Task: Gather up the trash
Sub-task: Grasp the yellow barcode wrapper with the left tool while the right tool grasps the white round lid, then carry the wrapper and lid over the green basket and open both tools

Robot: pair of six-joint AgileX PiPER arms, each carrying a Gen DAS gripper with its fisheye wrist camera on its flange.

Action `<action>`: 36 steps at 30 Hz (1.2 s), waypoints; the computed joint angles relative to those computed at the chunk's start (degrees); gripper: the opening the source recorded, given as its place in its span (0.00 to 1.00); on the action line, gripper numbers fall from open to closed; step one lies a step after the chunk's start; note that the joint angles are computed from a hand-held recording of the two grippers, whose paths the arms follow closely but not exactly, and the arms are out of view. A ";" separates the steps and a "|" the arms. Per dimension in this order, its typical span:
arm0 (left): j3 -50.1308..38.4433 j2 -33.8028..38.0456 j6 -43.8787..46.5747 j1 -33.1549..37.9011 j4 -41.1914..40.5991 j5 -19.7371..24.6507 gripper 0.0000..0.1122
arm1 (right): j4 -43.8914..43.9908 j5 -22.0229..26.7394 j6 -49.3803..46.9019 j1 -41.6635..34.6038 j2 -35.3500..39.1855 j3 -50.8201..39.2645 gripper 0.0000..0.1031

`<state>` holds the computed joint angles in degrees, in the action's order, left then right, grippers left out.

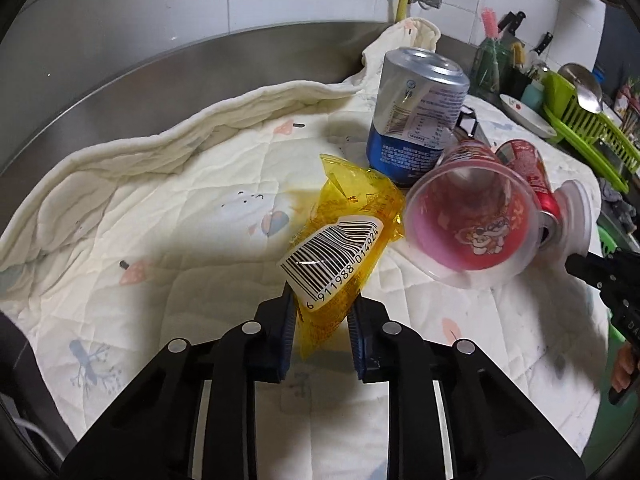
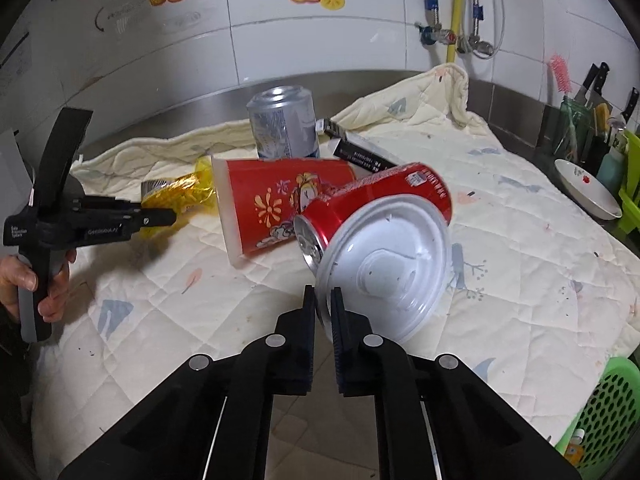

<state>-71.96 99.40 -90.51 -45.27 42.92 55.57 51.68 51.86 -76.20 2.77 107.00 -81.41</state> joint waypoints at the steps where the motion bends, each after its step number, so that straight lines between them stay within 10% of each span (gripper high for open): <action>1: 0.17 -0.38 -0.72 -0.50 0.02 0.40 0.19 | 0.33 0.17 -0.31 -0.30 -0.23 0.14 0.06; 17: -3.85 -3.79 -6.80 -12.40 3.56 9.72 0.18 | 4.36 6.56 -4.18 -7.73 -6.79 6.10 0.05; 36: -45.45 21.25 19.61 -13.49 -3.64 7.92 0.18 | 3.46 8.86 -1.94 -27.11 -5.45 1.26 0.05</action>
<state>-117.41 120.64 -70.90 -58.76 39.27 63.49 55.14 60.72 -78.14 -24.34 101.55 -80.15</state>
